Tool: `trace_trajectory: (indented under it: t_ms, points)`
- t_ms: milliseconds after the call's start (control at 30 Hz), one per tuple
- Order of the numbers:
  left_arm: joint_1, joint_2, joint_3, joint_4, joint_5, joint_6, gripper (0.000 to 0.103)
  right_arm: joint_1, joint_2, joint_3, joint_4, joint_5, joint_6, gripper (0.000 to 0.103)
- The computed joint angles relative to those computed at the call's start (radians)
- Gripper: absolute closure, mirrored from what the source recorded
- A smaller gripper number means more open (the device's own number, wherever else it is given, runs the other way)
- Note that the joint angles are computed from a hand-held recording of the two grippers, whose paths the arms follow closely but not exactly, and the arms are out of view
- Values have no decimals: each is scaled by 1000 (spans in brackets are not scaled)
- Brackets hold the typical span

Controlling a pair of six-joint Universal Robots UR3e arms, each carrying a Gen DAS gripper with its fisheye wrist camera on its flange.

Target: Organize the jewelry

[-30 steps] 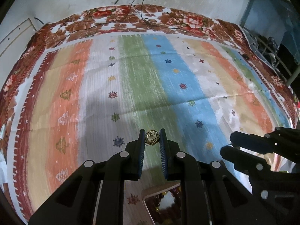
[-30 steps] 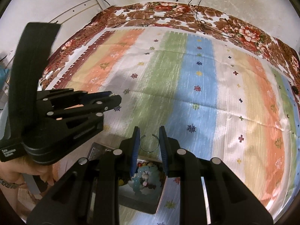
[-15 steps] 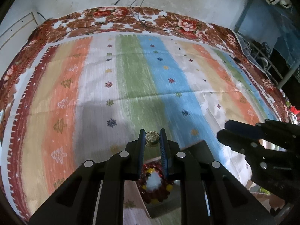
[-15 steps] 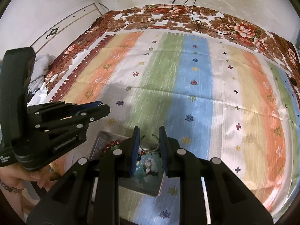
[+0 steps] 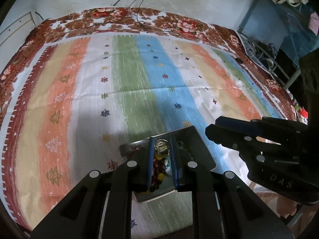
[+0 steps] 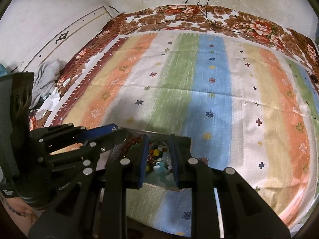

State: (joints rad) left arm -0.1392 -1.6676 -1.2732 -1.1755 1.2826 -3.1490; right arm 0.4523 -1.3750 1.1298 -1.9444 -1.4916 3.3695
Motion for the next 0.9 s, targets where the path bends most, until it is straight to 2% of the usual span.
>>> trace_trajectory:
  t_ms: [267,333,367,400,433,633,733,900]
  points:
    - [22,7,-16,-3,-17,17,88,6,18,-16,9,-14,-4,81]
    - [19,2,-17,-6,-8,21,85,2,12,-5,2,-26,9,80]
    - [15,0,-13,-9,-1,20,85,-2,7,1,-4,-32,19,76]
    - [17,0,-15,-9,1,23,84,-6,1,10,-12,-40,32,65]
    - [17,1,-14,-12,1,20,81,-12,-6,17,-17,-43,41,61]
    - [23,12,-12,-7,1,9,73,-41,-29,53,-32,-36,60,49]
    - [26,18,-15,0,9,7,69,-45,-40,70,-48,-43,63,37]
    - [39,37,-29,17,17,-6,52,-57,-69,111,-83,-56,66,19]
